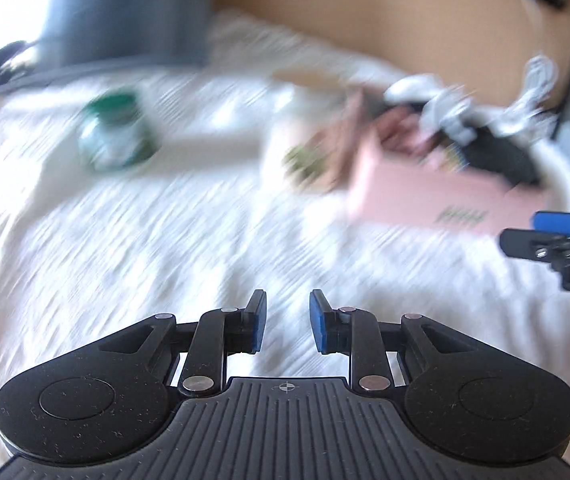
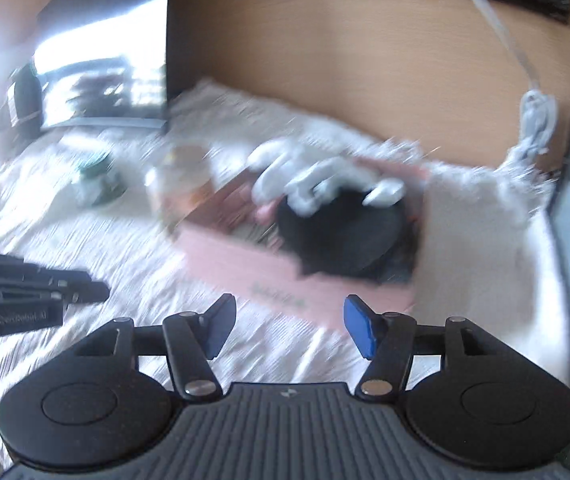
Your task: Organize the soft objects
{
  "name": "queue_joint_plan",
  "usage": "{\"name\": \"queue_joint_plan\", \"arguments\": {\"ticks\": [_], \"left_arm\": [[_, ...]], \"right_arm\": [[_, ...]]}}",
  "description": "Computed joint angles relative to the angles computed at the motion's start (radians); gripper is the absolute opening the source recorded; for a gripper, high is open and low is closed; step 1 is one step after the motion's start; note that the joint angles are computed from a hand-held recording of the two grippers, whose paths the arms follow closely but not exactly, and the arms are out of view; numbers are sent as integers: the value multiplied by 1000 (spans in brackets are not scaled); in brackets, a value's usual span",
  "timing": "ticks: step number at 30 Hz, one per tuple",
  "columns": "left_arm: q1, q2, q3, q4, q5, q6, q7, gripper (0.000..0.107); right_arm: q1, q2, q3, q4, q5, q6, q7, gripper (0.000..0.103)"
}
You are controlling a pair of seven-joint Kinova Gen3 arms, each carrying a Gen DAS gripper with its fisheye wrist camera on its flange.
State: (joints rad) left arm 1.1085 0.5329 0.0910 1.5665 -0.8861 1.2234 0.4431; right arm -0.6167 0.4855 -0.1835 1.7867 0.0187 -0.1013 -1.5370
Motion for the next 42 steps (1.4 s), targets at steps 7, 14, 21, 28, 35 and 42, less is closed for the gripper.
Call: {"name": "queue_joint_plan", "arguments": {"ticks": [7,14,21,28,35,42], "left_arm": [[44,62,-10,-50,18,96,42,31],[76,131,-32,-141,7,128,42,48],[118,220,-81,-268,23,216,67,55],[147,248,-100,-304,27,249,70,55],[154,250,-104,-304,26,254,83,55],[155,247,-103,-297,23,249,89,55]], "right_arm": [[-28,84,-32,-111,35,158,39,60],[-65,110,18,-108,28,130,32,79],[9,117,-53,-54,44,34,69,84],[-80,114,45,19,-3,-113,72,93],[-36,124,-3,13,0,-112,65,96],[-40,124,1,13,-1,-114,64,96]]}}
